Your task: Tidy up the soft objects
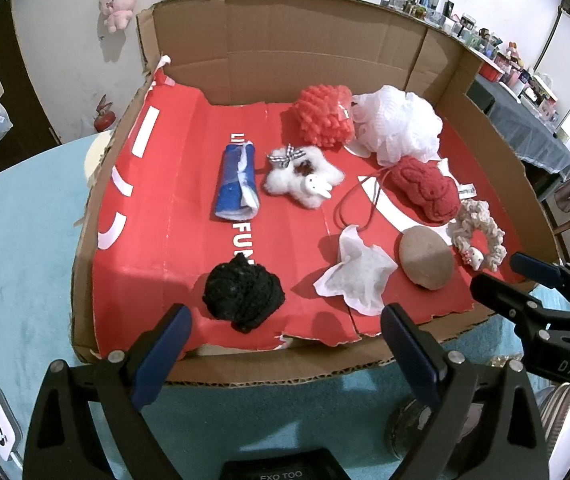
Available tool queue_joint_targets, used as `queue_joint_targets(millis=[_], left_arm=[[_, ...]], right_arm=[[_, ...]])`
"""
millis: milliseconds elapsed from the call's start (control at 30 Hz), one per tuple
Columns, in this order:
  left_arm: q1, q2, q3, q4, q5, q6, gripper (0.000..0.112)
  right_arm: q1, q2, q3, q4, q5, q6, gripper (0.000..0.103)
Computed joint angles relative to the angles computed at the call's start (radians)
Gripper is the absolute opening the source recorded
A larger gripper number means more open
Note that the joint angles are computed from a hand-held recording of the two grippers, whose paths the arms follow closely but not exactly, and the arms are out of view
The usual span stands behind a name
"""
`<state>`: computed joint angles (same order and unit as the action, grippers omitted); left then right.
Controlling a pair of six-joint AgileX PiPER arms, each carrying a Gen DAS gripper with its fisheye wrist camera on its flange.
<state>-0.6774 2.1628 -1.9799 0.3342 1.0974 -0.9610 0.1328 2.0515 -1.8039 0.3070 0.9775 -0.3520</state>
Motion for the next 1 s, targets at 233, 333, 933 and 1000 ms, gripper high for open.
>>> queue_joint_targets(millis=[233,333,933,1000], left_arm=[[0.001,0.000,0.000,-0.001,-0.001,0.002,0.097],[0.001,0.000,0.000,-0.003,-0.001,0.003,0.097],[-0.064,-0.192,0.144,0.187,-0.004,-0.181,0.097],[-0.113,-0.245,0.190,0.260,0.007,-0.236,0.097]], right_arm=[[0.000,-0.001,0.000,0.001,0.000,-0.001,0.082],[-0.001,0.000,-0.004,0.001,0.002,-0.002,0.082],[-0.021,-0.124,0.038,-0.002,-0.043,-0.008,0.082],[-0.034,-0.185,0.088,0.011,-0.073,-0.031,0.082]])
